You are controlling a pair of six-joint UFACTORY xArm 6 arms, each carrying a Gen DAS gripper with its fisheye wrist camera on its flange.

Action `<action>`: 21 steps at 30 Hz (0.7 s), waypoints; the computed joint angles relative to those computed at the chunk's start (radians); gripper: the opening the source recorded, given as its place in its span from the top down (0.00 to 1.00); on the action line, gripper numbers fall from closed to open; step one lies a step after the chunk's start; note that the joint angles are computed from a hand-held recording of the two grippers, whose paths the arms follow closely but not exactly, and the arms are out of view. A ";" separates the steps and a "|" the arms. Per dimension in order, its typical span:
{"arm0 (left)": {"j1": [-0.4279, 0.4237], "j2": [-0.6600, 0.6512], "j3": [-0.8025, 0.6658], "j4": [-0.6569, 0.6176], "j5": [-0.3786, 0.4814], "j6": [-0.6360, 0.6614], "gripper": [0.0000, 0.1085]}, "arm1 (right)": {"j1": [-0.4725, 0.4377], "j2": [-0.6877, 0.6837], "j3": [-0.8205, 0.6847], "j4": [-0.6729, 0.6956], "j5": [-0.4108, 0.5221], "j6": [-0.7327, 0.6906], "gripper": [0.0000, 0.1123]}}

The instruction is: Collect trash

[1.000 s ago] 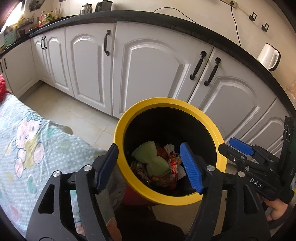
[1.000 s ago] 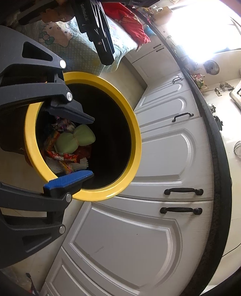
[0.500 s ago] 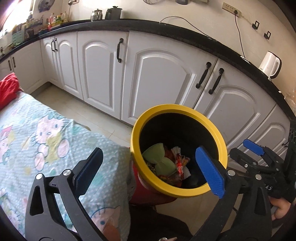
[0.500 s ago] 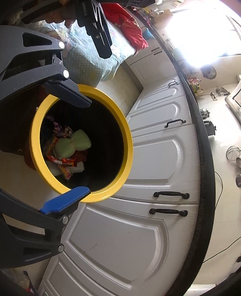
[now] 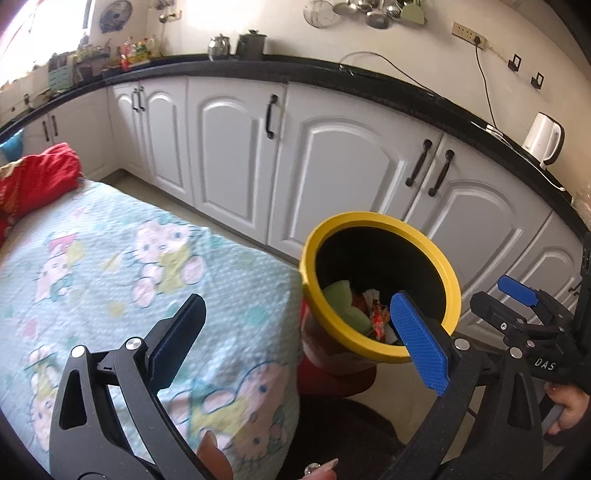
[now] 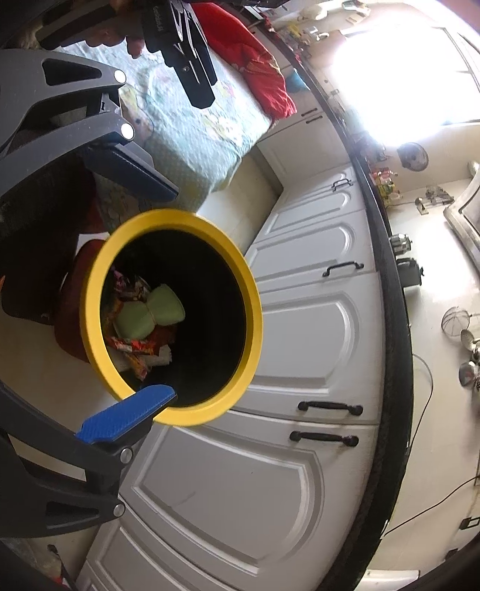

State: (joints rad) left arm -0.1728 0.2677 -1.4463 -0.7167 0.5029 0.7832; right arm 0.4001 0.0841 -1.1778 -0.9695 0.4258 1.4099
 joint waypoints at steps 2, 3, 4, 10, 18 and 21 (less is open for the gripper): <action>0.007 -0.026 0.030 -0.011 -0.020 0.014 0.15 | 0.023 0.001 -0.010 -0.024 0.021 0.017 0.14; 0.012 -0.037 0.043 -0.018 -0.025 0.025 0.15 | 0.032 0.001 -0.013 -0.035 0.029 0.025 0.14; 0.016 -0.055 0.065 -0.027 -0.038 0.042 0.15 | 0.040 0.001 -0.015 -0.043 0.033 0.032 0.14; 0.038 -0.127 0.153 -0.067 -0.087 0.110 0.15 | 0.095 0.002 -0.029 -0.120 0.056 0.073 0.14; 0.041 -0.226 0.292 -0.254 -0.206 0.301 0.15 | 0.168 -0.017 -0.021 -0.324 0.107 0.232 0.14; 0.038 -0.259 0.335 -0.340 -0.234 0.389 0.15 | 0.214 -0.023 -0.014 -0.367 0.193 0.280 0.14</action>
State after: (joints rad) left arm -0.1347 0.0091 -1.1117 -1.0564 0.2686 1.1719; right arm 0.6145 0.0613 -1.1917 -1.3363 0.6187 1.6898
